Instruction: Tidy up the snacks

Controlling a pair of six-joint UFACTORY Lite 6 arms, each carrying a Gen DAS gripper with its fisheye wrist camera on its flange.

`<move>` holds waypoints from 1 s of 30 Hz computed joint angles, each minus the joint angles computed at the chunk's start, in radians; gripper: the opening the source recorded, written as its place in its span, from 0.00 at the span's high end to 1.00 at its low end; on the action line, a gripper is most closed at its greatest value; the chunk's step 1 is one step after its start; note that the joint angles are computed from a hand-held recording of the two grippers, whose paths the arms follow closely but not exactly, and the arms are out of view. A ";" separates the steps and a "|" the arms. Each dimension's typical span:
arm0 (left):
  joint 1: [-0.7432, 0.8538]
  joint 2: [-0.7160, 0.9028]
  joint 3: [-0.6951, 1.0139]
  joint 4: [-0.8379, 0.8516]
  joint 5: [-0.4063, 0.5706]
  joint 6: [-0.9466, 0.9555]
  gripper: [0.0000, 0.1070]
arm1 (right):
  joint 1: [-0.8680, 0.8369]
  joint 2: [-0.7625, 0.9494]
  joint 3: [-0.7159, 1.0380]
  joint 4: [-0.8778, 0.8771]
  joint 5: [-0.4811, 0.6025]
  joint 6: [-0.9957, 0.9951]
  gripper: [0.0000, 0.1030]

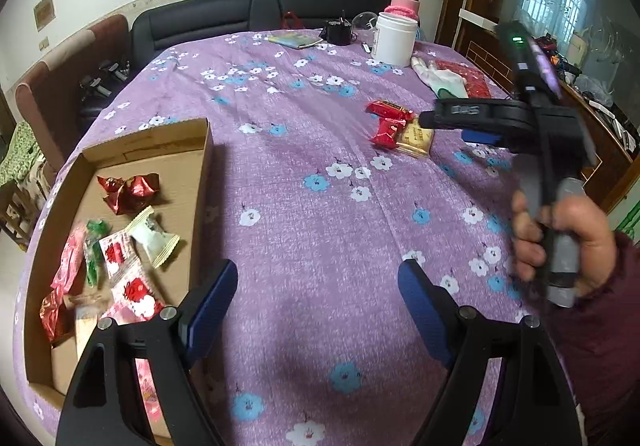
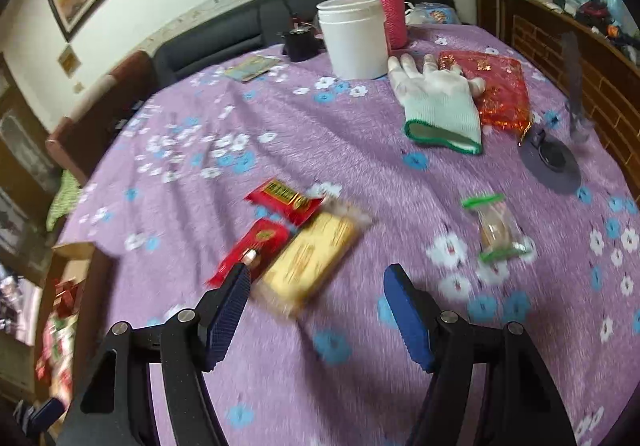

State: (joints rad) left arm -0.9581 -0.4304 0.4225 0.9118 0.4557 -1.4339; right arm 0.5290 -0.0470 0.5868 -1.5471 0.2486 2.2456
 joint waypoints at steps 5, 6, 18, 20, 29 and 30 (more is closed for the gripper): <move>0.085 0.087 0.064 -0.016 -0.061 0.073 0.24 | -0.011 0.144 0.082 -0.127 0.015 0.115 0.29; 0.101 0.122 0.092 0.004 -0.071 0.074 0.24 | -0.014 0.159 0.088 -0.149 0.012 0.135 0.29; 0.287 0.577 0.479 -0.339 -0.242 0.482 0.24 | -0.053 0.146 0.070 -0.155 0.004 0.055 0.62; 0.262 0.649 0.546 -0.215 -0.236 0.382 0.24 | -0.095 0.107 0.042 -0.106 -0.041 0.002 0.65; 0.192 1.018 0.944 -0.121 -0.155 0.455 0.24 | -0.233 0.049 -0.003 0.017 -0.197 -0.171 0.67; 0.187 1.042 0.972 -0.113 -0.145 0.460 0.24 | -0.246 0.047 -0.005 0.012 -0.215 -0.175 0.68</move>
State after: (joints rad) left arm -0.7711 0.6118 1.3946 0.7984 0.3107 -0.9741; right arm 0.2831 -0.0003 0.5820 -1.5348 0.0340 2.0703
